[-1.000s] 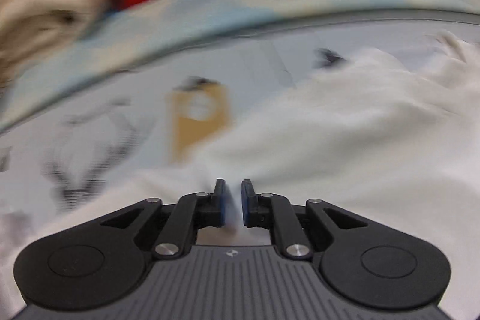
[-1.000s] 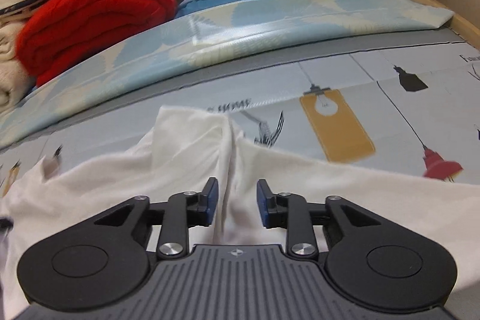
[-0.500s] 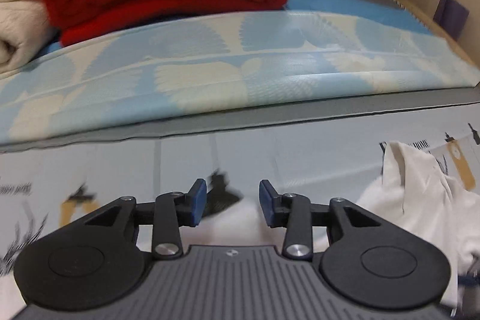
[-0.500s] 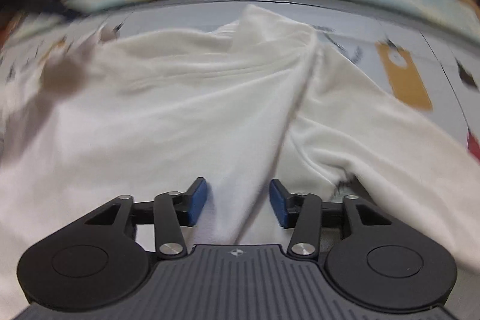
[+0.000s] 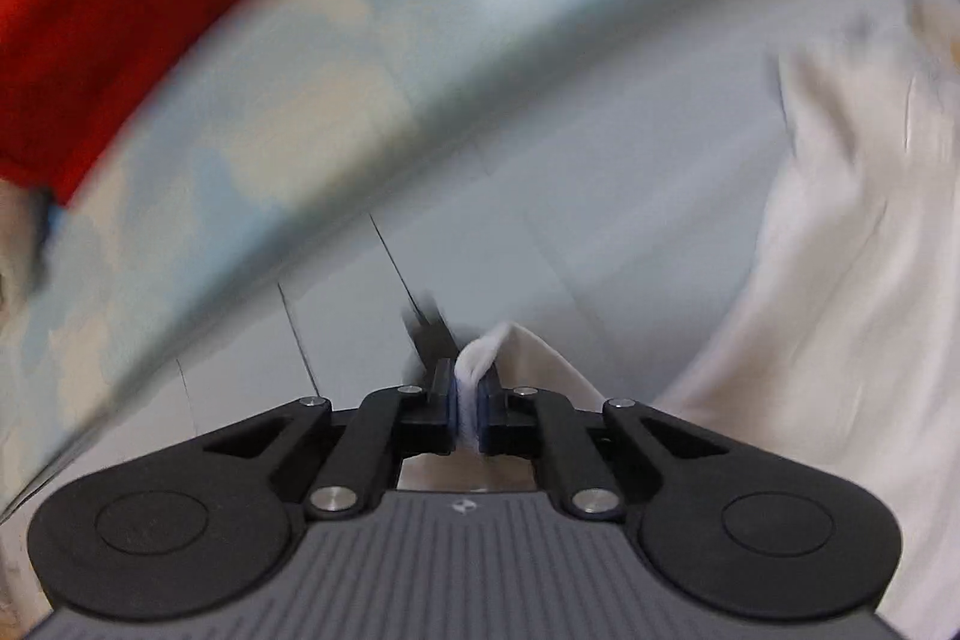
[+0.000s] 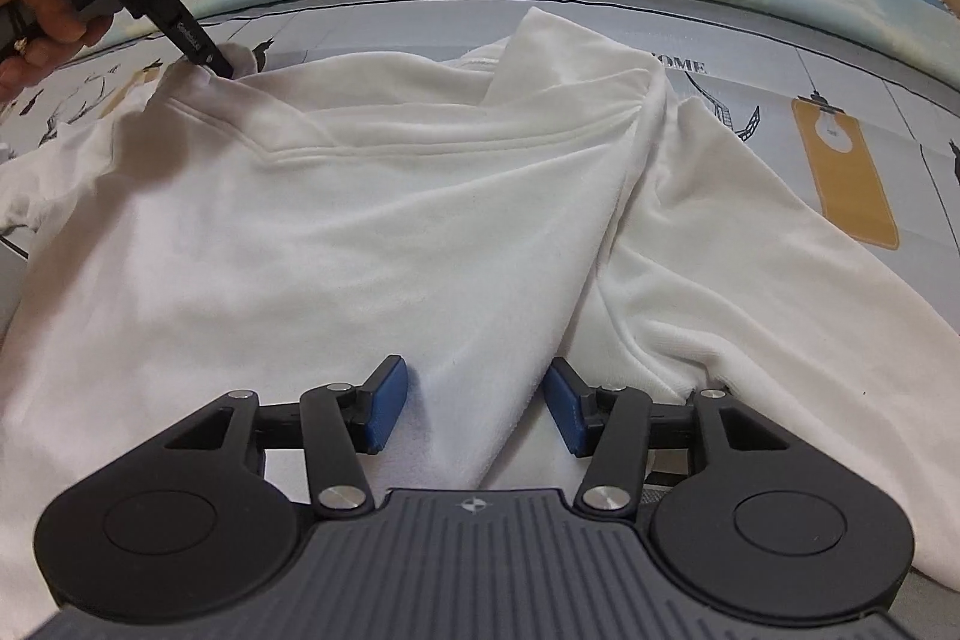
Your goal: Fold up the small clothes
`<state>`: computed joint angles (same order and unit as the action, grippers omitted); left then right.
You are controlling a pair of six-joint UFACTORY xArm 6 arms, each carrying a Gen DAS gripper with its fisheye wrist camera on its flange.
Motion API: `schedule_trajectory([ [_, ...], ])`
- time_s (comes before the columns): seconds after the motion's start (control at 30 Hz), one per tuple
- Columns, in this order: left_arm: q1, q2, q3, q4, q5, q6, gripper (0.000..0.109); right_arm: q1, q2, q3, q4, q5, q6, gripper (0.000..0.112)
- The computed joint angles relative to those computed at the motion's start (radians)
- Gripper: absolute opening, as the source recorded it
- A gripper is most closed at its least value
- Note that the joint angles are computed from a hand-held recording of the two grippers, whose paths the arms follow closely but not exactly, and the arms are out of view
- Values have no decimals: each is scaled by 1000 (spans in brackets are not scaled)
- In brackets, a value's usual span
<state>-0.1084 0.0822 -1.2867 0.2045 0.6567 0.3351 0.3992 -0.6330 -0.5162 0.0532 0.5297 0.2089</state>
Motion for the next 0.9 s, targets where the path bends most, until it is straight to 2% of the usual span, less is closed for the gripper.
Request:
schedule_trajectory([
  [0.07, 47, -64, 88, -36, -195, -184, 7, 3, 6, -6, -8, 3, 12, 57],
  [0.1, 65, -69, 123, -36, -244, -239, 7, 7, 4, -5, -16, 2, 19, 58],
  [0.2, 75, -53, 146, -42, -225, -226, 14, 12, 0, 1, -27, -3, 20, 61],
  [0.27, 97, -105, 211, -95, -334, -263, 34, 14, -4, 4, -45, -2, 31, 61],
  [0.3, 109, -134, 241, -178, -386, -257, 46, 15, -5, 5, -54, -3, 43, 61],
  [0.37, 114, -194, 298, -332, -449, -205, 47, 15, -8, 10, -65, -8, 56, 61],
  [0.47, 124, -287, 350, -407, -420, -119, 47, 8, -21, 18, -46, -16, 65, 60],
  [0.5, 126, -326, 373, -444, -410, -80, 47, 4, -26, 19, -29, -17, 74, 56],
  [0.57, 162, -435, 418, -537, -340, 21, 47, -13, -40, 13, -6, -8, 117, 53],
  [0.63, 207, -556, 468, -609, -245, 79, 46, -32, -85, 13, -46, 7, 204, 52],
  [0.73, 294, -791, 544, -641, -46, 138, 45, -47, -204, 17, -142, 54, 310, 45],
  [0.77, 329, -873, 564, -651, 31, 171, 45, -48, -264, 21, -173, 84, 341, 38],
  [0.83, 433, -1031, 584, -699, 230, 252, 35, -56, -379, 31, -179, 153, 360, 29],
  [0.9, 597, -1148, 593, -821, 439, 390, 28, -49, -509, 43, -182, 240, 366, 24],
])
